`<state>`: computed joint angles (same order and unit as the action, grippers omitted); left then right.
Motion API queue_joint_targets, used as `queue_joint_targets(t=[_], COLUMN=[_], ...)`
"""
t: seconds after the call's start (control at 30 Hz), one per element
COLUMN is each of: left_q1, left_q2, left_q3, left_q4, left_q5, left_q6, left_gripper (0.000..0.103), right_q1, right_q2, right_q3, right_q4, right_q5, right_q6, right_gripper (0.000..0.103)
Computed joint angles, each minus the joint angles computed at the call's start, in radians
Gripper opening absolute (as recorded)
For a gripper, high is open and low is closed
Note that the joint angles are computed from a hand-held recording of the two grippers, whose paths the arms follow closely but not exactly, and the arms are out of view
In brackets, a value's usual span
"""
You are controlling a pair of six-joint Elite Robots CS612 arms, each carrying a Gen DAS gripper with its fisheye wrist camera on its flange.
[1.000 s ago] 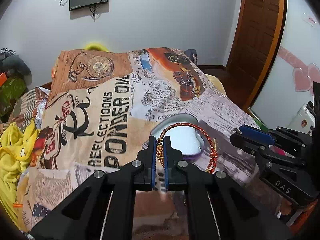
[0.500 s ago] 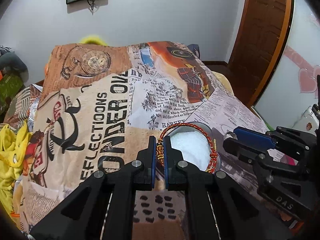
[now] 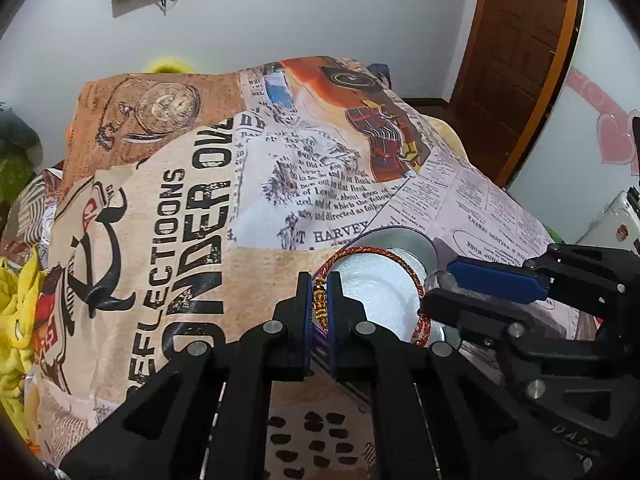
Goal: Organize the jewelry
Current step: 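Lower the bracelet into the tin and open the left gripper while the right gripper drops the ring in, then withdraw both open grippers from the tin toward the remaining jewelry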
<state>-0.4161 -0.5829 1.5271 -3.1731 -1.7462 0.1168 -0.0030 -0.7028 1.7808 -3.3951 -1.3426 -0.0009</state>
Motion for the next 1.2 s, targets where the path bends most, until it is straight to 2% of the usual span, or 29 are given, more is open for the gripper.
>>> queue_joint_targets(t=[0.2, 0.47, 0.6, 0.77, 1.13, 1.2], left_q1=[0.002, 0.006, 0.007, 0.01, 0.005, 0.003], left_q2=[0.005, -0.005, -0.016, -0.039, -0.114, -0.131], left_q3=[-0.015, -0.004, 0.013, 0.047, 0.163, 0.19], left_q4=[0.044, 0.031, 0.013, -0.018, -0.138, -0.164], left_q5=[-0.016, -0.02, -0.011, -0.004, 0.019, 0.023], left_q6=[0.007, 0.01, 0.004, -0.003, -0.001, 0.0], left_gripper=[0.005, 0.005, 0.005, 0.005, 0.007, 0.008], right_q1=[0.001, 0.002, 0.008, 0.01, 0.011, 0.011], right_q2=[0.002, -0.002, -0.007, -0.022, -0.083, -0.095], right_q3=[-0.008, -0.016, -0.014, 0.005, 0.092, 0.11], right_q4=[0.03, 0.081, 0.091, 0.069, -0.057, -0.081], right_q5=[0.007, 0.017, -0.002, -0.022, -0.089, -0.104], right_q6=[-0.018, -0.047, -0.055, -0.046, 0.015, 0.024], right_gripper=[0.02, 0.02, 0.02, 0.026, 0.027, 0.035])
